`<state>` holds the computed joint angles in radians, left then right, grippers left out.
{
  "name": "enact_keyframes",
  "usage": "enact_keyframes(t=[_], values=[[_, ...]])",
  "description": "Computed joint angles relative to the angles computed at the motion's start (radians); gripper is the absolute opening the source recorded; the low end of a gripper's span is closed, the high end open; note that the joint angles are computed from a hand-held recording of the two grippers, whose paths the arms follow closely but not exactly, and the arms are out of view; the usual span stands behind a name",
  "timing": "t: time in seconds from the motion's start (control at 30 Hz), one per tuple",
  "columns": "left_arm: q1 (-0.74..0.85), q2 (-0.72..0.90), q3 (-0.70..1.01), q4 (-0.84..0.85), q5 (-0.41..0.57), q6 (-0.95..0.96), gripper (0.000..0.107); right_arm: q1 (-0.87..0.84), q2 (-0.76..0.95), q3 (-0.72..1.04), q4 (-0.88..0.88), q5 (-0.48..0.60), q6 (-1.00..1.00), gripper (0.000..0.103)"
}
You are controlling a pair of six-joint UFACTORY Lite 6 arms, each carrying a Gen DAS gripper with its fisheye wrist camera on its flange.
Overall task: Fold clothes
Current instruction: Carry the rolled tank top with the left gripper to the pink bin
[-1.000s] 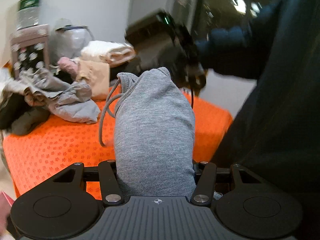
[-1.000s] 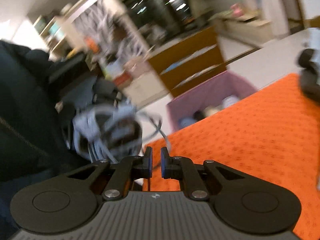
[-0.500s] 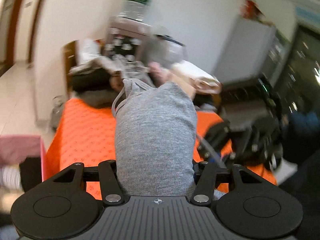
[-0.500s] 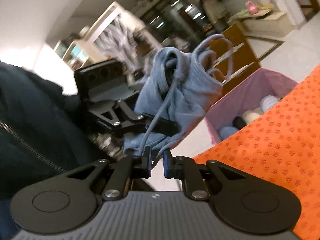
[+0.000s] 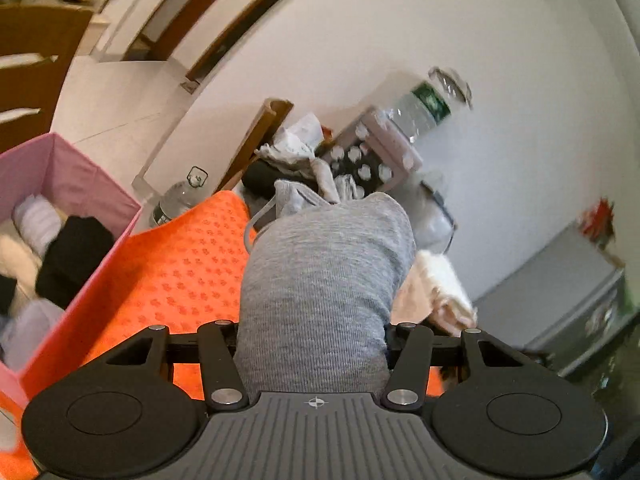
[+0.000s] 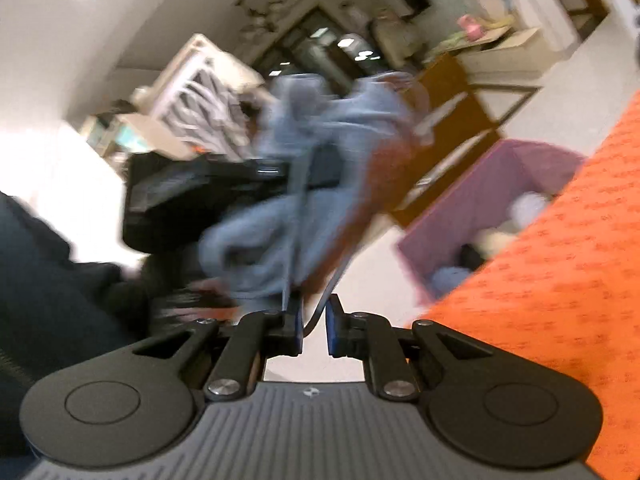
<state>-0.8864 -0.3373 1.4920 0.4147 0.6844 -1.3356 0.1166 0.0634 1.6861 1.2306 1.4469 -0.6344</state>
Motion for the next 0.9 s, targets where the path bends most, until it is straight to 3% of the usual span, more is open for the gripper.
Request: enact_keyframes(t=[0.13,0.2,0.27,0.47,0.67,0.8,0.9], values=[[-0.048,0.005,-0.001,0.103,-0.06,-0.194,0.055,-0.047,-0.012,-0.081,0.099,0.027,-0.022,0.022],[-0.1,0.021,0.029,0.212,-0.036,-0.3,0.055,-0.072,-0.037,-0.16,0.176,0.039,-0.021,0.036],[-0.16,0.048,0.074,0.328,0.035,-0.403,0.055,-0.105,-0.063,-0.251,0.245,0.044,-0.007,0.047],[-0.292,0.17,0.222,0.534,0.348,-0.509,0.055,-0.163,-0.118,-0.367,0.322,0.021,0.024,0.056],[-0.284,0.294,0.34,0.544,0.565,-0.378,0.055,-0.161,-0.112,-0.315,0.278,-0.013,0.036,0.057],[-0.23,0.326,0.341,0.521,0.633,-0.224,0.055,-0.14,-0.096,-0.219,0.19,-0.077,0.04,0.057],[-0.145,0.324,0.302,0.485,0.611,-0.081,0.055,-0.126,-0.099,-0.166,0.109,-0.13,0.037,0.058]])
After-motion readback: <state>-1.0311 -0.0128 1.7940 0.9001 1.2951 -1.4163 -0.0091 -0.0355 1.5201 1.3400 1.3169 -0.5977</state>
